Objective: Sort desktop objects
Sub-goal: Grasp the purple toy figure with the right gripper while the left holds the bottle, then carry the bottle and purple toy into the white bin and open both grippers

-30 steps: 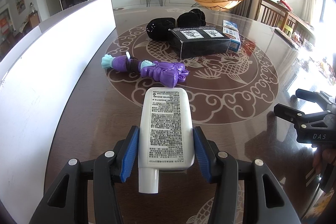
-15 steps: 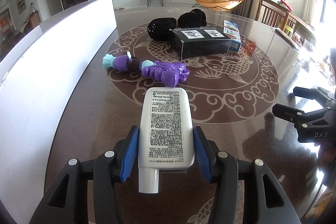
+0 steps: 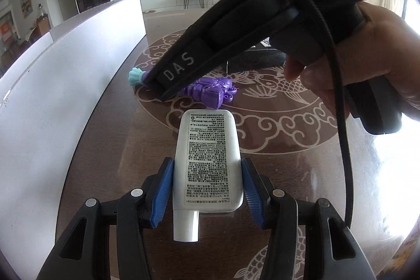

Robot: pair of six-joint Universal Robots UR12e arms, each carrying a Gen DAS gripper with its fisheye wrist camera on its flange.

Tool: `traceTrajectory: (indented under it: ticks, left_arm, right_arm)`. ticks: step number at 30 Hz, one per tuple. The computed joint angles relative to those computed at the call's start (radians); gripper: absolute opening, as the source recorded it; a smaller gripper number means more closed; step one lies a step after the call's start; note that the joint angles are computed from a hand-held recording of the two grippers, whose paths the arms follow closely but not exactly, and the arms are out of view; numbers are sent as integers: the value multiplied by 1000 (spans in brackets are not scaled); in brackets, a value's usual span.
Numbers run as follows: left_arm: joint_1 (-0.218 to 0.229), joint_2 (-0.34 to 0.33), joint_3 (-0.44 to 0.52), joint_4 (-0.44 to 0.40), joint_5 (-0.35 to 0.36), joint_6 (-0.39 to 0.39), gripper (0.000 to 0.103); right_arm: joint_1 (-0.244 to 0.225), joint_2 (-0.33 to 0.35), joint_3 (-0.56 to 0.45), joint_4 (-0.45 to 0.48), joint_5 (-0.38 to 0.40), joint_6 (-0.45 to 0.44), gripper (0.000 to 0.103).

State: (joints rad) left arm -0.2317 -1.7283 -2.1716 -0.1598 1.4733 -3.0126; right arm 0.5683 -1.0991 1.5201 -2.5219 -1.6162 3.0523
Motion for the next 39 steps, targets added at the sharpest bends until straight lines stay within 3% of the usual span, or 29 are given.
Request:
traceTrajectory:
  ticks: [2,4,5,8,11,16,21,23,24,25,26,27,30,35,39]
  left_arm:
    - [0,0,0,0,0,0,51]
    - [0,-1,0,1,0,1,51]
    - [0,-1,1,1,0,0,51]
    - [-1,-3,3,1,0,-1,51]
    - [3,-4,5,-1,-12,-7,51]
    - [29,-2,3,0,-79,-46,51]
    - [56,-6,5,-2,-158,-95,51]
    - [61,-3,-4,4,-175,-106,51]
    - [60,-4,-4,5,-173,-108,51]
    - [59,-2,-6,6,-167,-107,51]
    - [58,0,-8,9,-162,-106,51]
    - [59,4,-13,18,-163,-104,51]
    - [66,14,-27,66,-179,-104,51]
    - [88,37,-62,201,-239,-120,51]
    - [120,91,-109,307,-267,-177,51]
  right_arm:
    - [5,27,-40,59,13,-31,60]
    - [-1,38,-59,114,60,-25,30]
    - [-3,35,-52,107,67,-12,24]
    - [-5,9,-8,91,44,16,23]
    - [-24,-47,72,74,34,100,23]
    - [-54,-176,247,53,40,231,23]
    - [-49,-258,362,9,-7,270,25]
    - [-46,-272,380,-7,-9,260,33]
    - [-41,-273,379,-8,-9,258,46]
    - [-35,-272,375,-10,-14,255,52]
    - [-32,-269,373,-14,-18,244,54]
    - [-28,-265,367,-9,-21,230,54]
    - [-22,-263,350,22,-45,227,23]
    - [-22,-291,363,-30,-68,251,23]
    - [-15,-315,361,-114,-78,267,23]
